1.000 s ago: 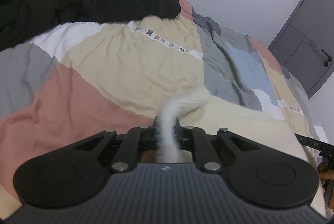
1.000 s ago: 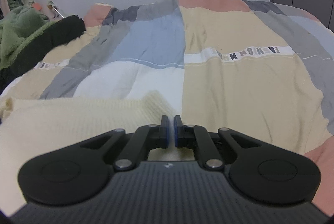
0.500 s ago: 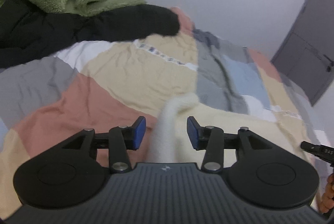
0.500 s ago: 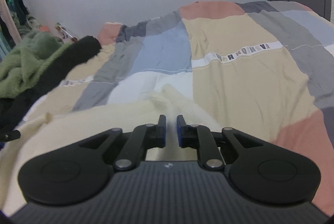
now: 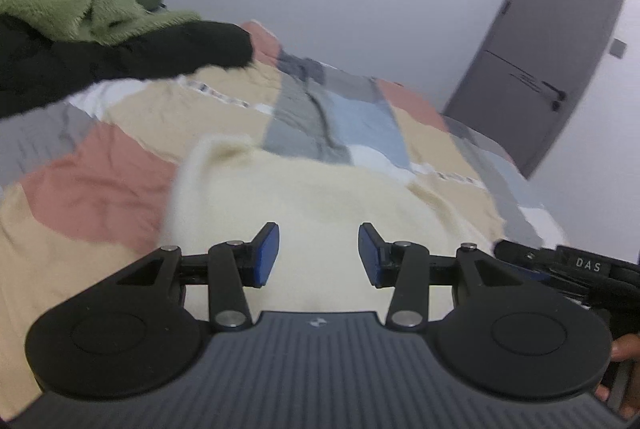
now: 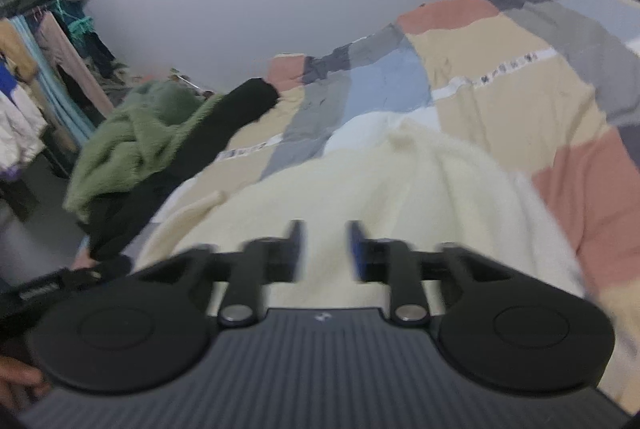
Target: Fold large clothes
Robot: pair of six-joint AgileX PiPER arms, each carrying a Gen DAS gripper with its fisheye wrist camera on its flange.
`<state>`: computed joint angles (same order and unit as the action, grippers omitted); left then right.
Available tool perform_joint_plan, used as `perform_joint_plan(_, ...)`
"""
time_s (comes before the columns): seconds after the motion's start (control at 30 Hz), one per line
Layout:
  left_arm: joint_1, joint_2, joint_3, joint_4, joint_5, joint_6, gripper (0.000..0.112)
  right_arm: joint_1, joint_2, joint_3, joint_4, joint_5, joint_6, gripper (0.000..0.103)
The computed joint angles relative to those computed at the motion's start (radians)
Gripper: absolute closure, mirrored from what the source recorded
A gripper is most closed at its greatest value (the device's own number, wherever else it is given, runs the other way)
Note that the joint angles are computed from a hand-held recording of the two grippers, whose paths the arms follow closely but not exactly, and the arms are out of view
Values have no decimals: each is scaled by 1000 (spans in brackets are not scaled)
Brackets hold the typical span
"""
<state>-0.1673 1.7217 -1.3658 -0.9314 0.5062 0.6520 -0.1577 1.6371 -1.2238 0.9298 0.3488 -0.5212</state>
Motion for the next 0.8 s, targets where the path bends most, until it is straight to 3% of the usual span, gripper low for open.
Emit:
perform_joint_plan(0.17,-15,-92,135,-111,43,56,63,21,-117,140,122,5,-85,51)
perform_joint_plan(0.3,-19,-148,207,-149,59,64,62,15,-183,226,252,64,-158,50)
perform_joint_plan(0.43,-13,-188,254,-189,79,82,57,-11,-208,282,351,176,-123,17)
perform_joint_plan(0.63,26,-168,253,-254,195,60,52,-80,-131,349,505,391,-34,16)
perform_joint_plan(0.8,39,-141,245,-283,251,8,41,-76,-94,375,547,317,17,16)
